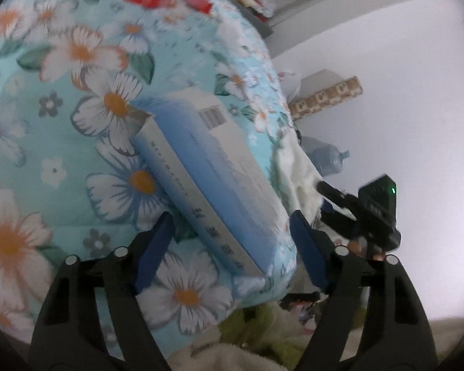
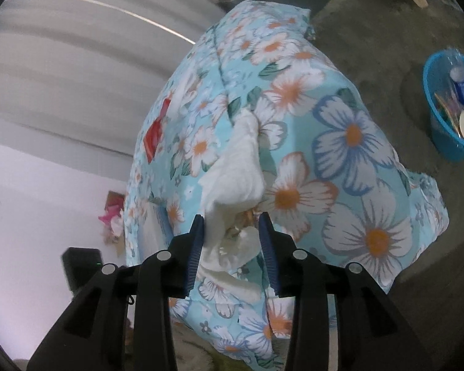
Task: Collect trash
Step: 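Lift the medicine box with the left tool while the right tool lifts the tissue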
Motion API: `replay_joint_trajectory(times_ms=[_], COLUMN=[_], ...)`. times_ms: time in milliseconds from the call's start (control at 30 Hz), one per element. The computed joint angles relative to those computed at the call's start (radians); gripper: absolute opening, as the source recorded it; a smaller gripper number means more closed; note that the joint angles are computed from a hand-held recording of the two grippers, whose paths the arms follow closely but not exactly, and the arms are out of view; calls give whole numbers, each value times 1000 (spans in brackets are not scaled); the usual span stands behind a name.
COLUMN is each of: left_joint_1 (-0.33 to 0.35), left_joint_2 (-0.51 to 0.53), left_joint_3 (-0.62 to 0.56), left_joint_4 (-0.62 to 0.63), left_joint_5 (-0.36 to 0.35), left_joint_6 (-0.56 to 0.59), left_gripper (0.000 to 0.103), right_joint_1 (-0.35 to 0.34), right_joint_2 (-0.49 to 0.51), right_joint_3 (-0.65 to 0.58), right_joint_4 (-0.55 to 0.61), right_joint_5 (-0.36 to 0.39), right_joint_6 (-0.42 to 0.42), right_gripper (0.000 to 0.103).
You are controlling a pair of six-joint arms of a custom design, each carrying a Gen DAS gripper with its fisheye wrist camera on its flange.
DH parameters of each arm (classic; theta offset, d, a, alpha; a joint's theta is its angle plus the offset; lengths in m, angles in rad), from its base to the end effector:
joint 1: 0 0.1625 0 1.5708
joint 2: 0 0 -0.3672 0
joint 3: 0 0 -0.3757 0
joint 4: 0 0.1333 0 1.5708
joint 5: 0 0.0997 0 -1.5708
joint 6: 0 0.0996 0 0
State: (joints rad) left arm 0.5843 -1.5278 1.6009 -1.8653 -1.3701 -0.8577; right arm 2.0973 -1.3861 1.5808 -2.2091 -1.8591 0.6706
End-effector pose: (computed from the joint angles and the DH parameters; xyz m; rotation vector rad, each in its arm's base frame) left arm -0.3402 -0.4086 0.4286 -0.1624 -3.0494 0.4500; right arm 0.3757 -0.4375 0.4073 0.3160 3.0047 -0.8095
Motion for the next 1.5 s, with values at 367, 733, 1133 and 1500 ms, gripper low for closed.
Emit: replay_joint_trajectory(times_ms=[367,733,1133,1500], left_joint_1=[-12,-94,-129,-126], left_joint_2=[55,118,220,287], left_joint_3=[-35,-126,-220,-263], left_joint_4=[43,202,272,258], left_joint_5=[86,260,378,414], left_joint_6=[8,90,221,281], left_gripper=[61,61,58,47], right_joint_1=[-44,-57,-38,-10], right_joint_2=[-6,15,33,79], right_joint_3=[39,34,-8,-57], right_joint_4=[-84,-126,-100,-42], right_joint_5=[66,59,11,-87], right_joint_6=[48,98,69,54], right_gripper=[43,61,63,47])
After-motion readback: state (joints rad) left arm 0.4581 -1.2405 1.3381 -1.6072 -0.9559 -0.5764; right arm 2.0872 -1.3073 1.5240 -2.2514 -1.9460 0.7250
